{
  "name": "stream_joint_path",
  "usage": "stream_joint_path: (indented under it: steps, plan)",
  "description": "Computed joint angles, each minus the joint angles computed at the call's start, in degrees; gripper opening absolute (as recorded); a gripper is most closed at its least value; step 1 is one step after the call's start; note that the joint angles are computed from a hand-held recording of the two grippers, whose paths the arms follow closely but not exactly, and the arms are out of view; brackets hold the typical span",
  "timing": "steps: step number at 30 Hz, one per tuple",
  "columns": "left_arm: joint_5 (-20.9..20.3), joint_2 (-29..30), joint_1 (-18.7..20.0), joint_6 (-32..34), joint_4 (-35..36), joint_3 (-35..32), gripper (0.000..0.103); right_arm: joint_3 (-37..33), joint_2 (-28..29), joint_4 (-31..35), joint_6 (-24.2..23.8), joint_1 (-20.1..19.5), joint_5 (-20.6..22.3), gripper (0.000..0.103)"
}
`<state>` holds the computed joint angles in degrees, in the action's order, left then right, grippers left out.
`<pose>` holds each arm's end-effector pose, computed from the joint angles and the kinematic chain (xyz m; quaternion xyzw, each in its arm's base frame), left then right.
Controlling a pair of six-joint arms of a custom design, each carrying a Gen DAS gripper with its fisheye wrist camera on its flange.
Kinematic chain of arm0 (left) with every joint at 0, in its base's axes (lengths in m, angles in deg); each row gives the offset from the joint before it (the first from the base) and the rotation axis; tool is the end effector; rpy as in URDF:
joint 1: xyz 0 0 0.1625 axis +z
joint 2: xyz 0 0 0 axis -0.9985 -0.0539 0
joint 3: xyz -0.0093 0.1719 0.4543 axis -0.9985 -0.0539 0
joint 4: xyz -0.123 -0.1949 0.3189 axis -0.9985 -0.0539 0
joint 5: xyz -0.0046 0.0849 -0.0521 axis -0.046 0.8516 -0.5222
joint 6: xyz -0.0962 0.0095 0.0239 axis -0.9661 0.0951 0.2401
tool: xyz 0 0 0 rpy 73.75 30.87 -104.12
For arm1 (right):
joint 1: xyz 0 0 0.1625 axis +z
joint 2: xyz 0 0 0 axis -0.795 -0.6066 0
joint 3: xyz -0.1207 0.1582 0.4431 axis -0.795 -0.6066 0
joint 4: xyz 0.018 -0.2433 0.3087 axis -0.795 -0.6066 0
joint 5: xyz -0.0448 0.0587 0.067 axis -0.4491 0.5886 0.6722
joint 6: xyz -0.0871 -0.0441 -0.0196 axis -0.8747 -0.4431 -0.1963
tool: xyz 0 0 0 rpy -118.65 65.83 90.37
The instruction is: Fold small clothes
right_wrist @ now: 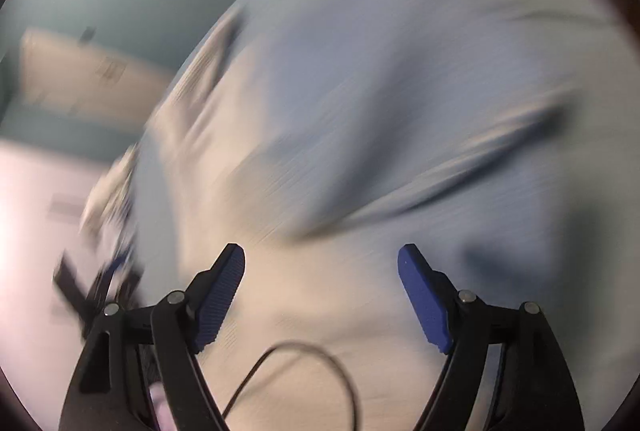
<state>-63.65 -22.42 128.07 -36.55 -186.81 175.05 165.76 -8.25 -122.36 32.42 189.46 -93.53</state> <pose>-0.1708 -0.4162 0.3829 0.2938 0.8836 -0.2005 0.3045 0.4706 -0.3034 0.3413 -0.0737 -0.9818 0.1653 0.0572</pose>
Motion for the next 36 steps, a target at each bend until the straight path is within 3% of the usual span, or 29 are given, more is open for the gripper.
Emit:
stream_joint_path:
  steps: [2, 4, 8, 10, 11, 12, 13, 16, 18, 21, 22, 24, 26, 28, 31, 33, 36]
  plan:
    - [-2.0, -1.4, 0.3, -1.5, 0.7, 0.0, 0.103, -4.0, 6.2, 0.9, -2.3, 0.4, 0.6, 0.077]
    - [-3.4, -2.5, 0.5, -0.8, 1.0, 0.1, 0.103, -10.4, 12.3, 8.1, -5.9, 1.1, -1.6, 0.076]
    - [-2.5, -4.4, 0.4, 1.8, -0.6, 1.0, 0.103, -23.1, 23.6, 28.2, -10.8, 4.3, -17.1, 0.076]
    - [-2.9, -4.7, 1.0, 3.0, -1.0, 0.8, 0.103, -24.1, 26.2, 31.5, -16.7, 5.2, -21.7, 0.076]
    - [-3.1, -4.9, 1.3, 3.4, -1.0, 0.6, 0.103, -25.9, 28.2, 34.3, -19.2, 5.3, -23.0, 0.062]
    - [-2.9, -5.0, 1.5, 3.5, -0.8, 0.2, 0.103, -28.3, 30.1, 39.4, -19.5, 5.4, -24.8, 0.041]
    - [-3.2, -5.2, 1.9, 3.7, -0.7, -0.2, 0.103, -29.5, 30.9, 42.2, -19.8, 4.8, -25.0, 0.003]
    - [-3.9, -6.1, 3.0, 3.4, -0.8, -1.5, 0.103, -31.3, 28.1, 39.1, -19.5, 3.4, -20.0, 0.003]
    - [-4.3, -6.6, 3.7, 3.6, -1.7, -1.9, 0.103, -35.7, 27.3, 37.0, -22.3, 4.1, -18.4, 0.003]
    - [-5.6, -6.3, 5.2, 4.1, -1.7, -2.8, 0.103, -42.1, 26.9, 32.6, -28.3, 4.7, -11.7, 0.003]
    - [-5.6, -6.2, 5.4, 4.3, -1.8, -2.8, 0.103, -42.7, 26.4, 29.5, -30.6, 4.8, -9.8, 0.004]
    - [-6.6, -5.9, 5.9, 5.2, -1.7, -2.7, 0.103, -40.0, 24.4, 21.2, -33.0, 4.7, -6.9, 0.020]
    - [-7.2, -5.5, 6.2, 5.6, -1.2, -2.5, 0.103, -35.6, 22.1, 19.7, -26.6, 4.8, -12.2, 0.103]
    - [-6.9, -5.1, 6.0, 6.3, -1.3, -1.8, 0.103, -30.9, 20.7, 15.3, -22.2, 5.0, -17.5, 0.102]
    - [-8.1, -3.9, 6.6, 7.6, -2.4, -1.0, 0.103, -21.8, 15.2, 8.0, -24.5, 5.2, -16.9, 0.102]
    - [-7.5, -2.3, 6.9, 8.4, -2.4, -0.6, 0.103, -14.7, 10.3, 7.8, -23.2, 4.5, -20.5, 0.102]
    - [-5.9, 0.7, 7.3, 8.2, -1.6, -0.5, 0.103, -8.0, 3.2, 13.0, -15.7, 2.1, -18.3, 0.102]
